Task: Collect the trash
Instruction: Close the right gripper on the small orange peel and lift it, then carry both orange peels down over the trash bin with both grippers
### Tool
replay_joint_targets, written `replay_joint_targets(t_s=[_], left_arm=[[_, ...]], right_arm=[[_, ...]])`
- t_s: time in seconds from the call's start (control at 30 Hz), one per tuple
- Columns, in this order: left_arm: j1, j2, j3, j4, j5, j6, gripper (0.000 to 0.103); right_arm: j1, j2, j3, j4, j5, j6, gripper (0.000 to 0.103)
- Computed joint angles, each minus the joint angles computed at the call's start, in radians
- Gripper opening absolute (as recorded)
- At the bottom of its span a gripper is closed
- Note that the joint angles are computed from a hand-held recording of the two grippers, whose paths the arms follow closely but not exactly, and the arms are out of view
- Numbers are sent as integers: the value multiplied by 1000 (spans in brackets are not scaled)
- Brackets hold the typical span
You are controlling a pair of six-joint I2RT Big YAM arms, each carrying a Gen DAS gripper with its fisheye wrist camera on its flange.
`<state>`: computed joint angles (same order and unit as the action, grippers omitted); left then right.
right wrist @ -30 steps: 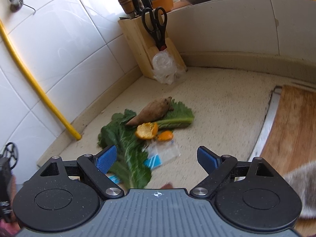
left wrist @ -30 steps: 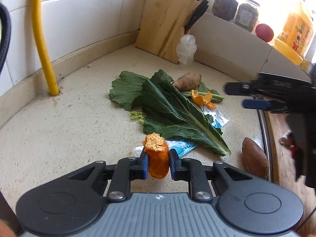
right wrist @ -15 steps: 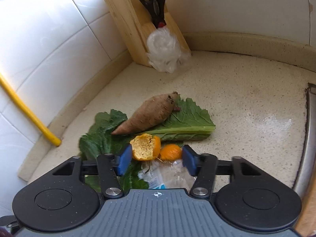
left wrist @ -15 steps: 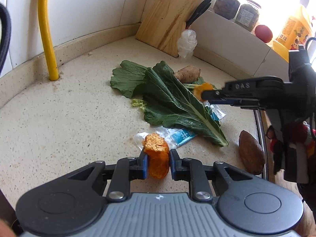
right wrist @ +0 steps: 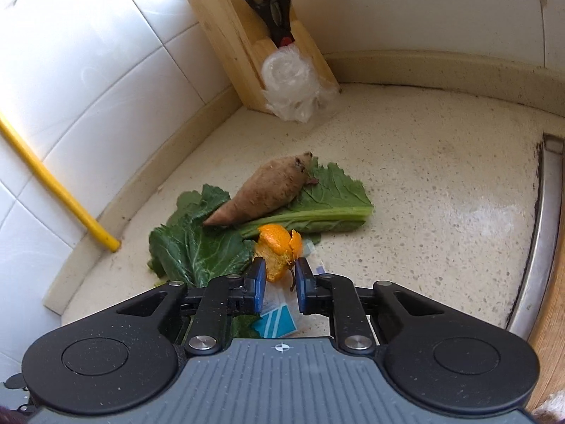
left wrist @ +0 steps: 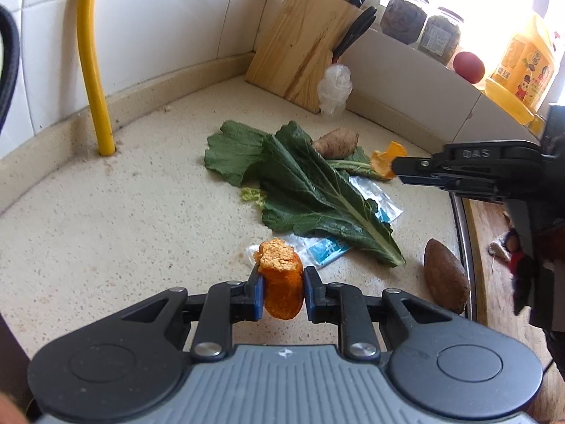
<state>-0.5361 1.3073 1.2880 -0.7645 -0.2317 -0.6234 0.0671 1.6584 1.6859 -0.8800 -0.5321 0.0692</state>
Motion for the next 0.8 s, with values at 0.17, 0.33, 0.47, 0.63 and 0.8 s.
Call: replay_joint_targets(t_s=[0.17,0.33,0.47,0.63,0.8], left_arm=[[-14,-17,4,-7,-26,-3,19],[-38,-35,6,-35,-73,-20,19],[-59,-52,0,-56,-114,-31,19],[-73,-86,-22,-62,-143,-47,19],[-83,-133,-56,-66,-179,-57,19]], right_arm=[[-24,-39,-22,27,-58,16,23],[-54,-92,-63,37,-108,34,23],[-80,-131,-99,34,-161,42,23],[-84,-161,-127,16,-213,15,23],[-67,-200,-155,1,-229,-1,23]])
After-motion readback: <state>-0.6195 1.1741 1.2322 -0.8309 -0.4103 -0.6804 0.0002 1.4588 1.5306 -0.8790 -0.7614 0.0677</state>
